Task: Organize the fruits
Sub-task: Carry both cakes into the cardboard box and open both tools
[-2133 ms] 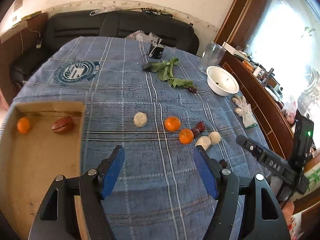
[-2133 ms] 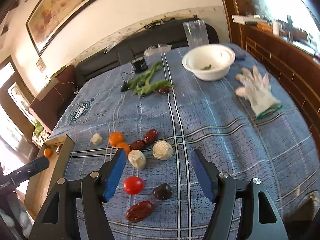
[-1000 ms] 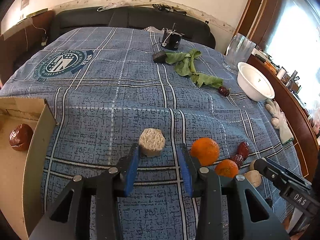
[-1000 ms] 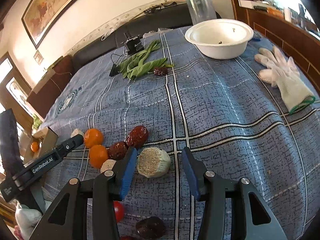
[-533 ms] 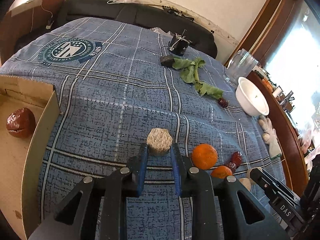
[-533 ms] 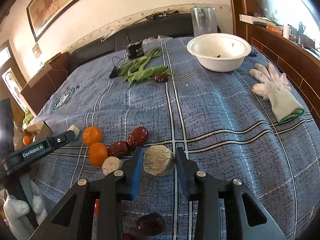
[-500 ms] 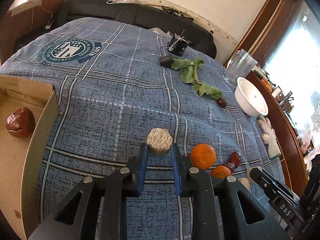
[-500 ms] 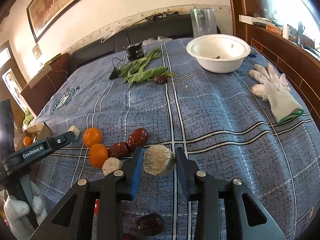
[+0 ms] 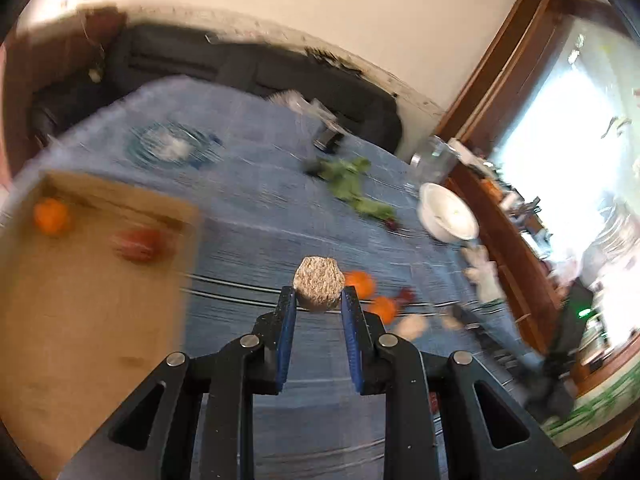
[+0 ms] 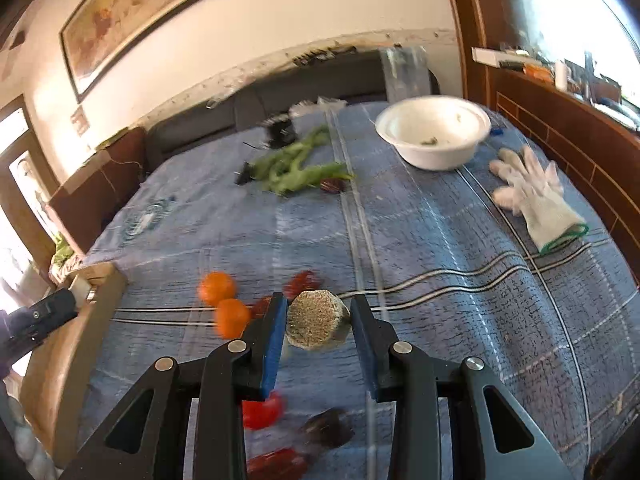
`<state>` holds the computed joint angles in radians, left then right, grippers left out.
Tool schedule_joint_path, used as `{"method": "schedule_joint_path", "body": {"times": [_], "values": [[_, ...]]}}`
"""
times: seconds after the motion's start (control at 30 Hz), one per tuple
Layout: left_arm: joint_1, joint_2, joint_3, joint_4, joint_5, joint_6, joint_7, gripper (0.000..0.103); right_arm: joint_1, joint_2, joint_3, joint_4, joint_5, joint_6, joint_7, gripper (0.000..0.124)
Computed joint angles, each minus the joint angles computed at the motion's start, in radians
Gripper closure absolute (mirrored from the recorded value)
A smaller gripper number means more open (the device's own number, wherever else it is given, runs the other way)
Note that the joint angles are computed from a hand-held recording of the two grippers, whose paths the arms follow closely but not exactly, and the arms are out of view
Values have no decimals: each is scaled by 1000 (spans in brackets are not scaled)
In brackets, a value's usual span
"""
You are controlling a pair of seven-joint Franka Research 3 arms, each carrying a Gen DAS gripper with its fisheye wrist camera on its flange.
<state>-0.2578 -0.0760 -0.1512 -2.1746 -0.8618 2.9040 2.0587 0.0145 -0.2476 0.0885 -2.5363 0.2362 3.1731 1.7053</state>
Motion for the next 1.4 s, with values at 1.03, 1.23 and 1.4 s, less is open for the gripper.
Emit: {"method": "schedule_joint_path", "body": {"times": [1.03,1.23,1.4], "values": [[333,145,31,126,531,-221,-410,81,430,552,-61,695,-70,-370,-53,87],[318,70,43,66,449,-172,-379,56,401,502,-31,638,-80,-301,-51,60],[278,8,66,16,400,-182,-342,36,332,338,16,452,55,-217,-160,58]]}}
